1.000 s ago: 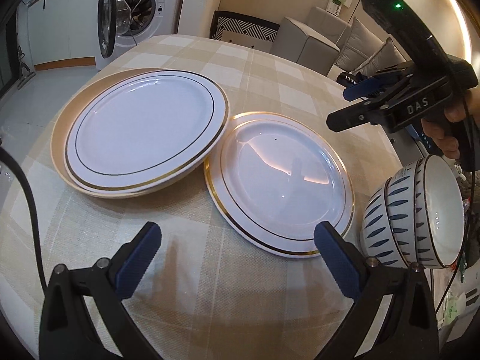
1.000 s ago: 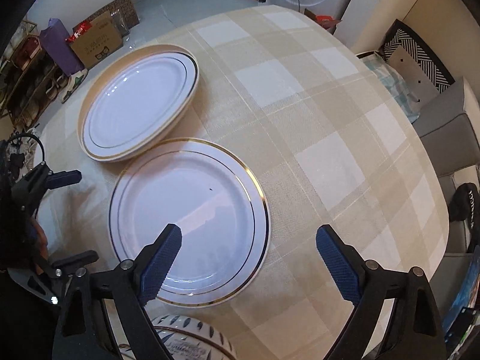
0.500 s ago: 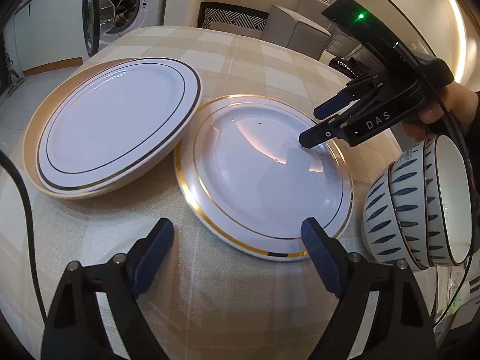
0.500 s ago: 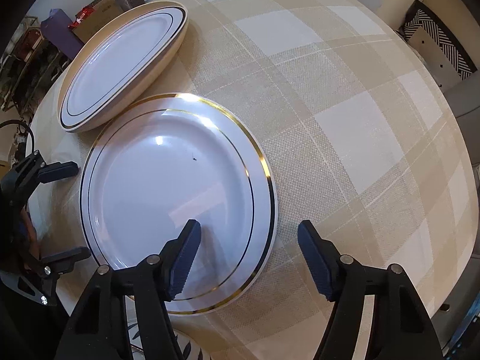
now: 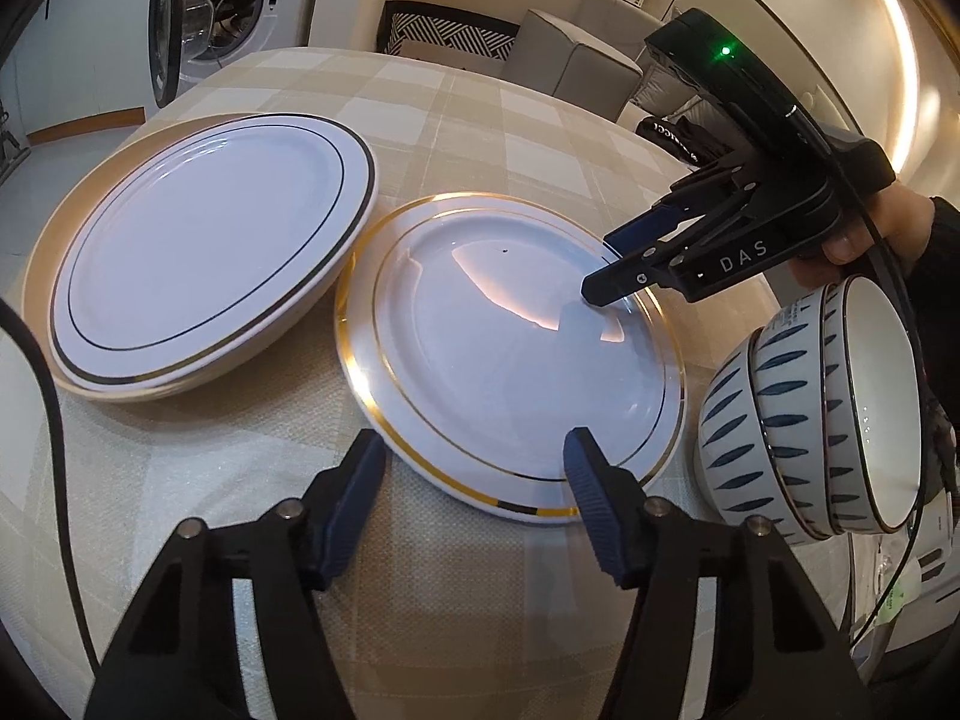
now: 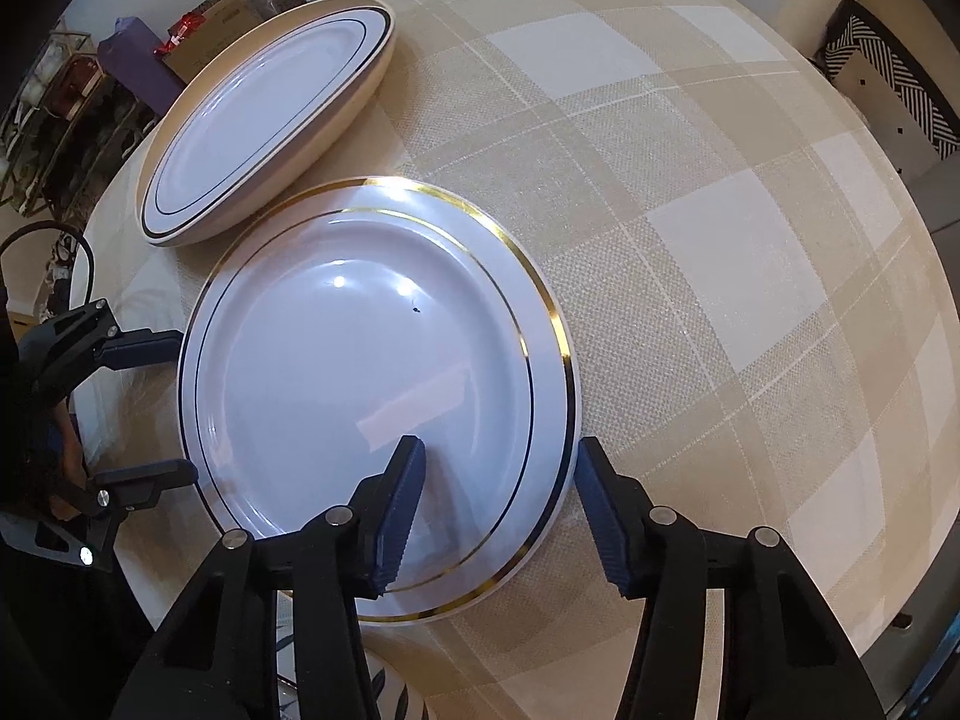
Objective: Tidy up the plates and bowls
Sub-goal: 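Grip the smaller plate's rim with the right gripper and lift it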
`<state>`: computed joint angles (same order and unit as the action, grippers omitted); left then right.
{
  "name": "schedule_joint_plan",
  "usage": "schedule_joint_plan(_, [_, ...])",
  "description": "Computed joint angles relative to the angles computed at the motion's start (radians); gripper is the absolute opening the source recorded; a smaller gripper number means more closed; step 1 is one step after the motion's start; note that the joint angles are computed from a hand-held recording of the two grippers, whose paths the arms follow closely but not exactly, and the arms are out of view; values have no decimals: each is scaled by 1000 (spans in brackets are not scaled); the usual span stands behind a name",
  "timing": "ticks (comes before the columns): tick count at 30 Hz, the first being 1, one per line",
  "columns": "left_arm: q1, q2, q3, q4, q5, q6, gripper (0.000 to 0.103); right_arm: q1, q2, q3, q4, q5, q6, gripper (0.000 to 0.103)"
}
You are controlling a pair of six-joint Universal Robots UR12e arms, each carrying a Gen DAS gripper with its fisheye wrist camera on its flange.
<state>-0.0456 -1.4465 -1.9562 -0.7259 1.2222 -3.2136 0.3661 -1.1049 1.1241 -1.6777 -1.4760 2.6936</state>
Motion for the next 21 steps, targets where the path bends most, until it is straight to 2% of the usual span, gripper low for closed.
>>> schedule_joint_plan(10, [-14,-1,13,27,2,-2,60,-1,-23,11,-37,-17,38,53])
schedule_joint_plan(21, [4,7,27,73,11,-19,60,12,-48,10,-86,-31,60,53])
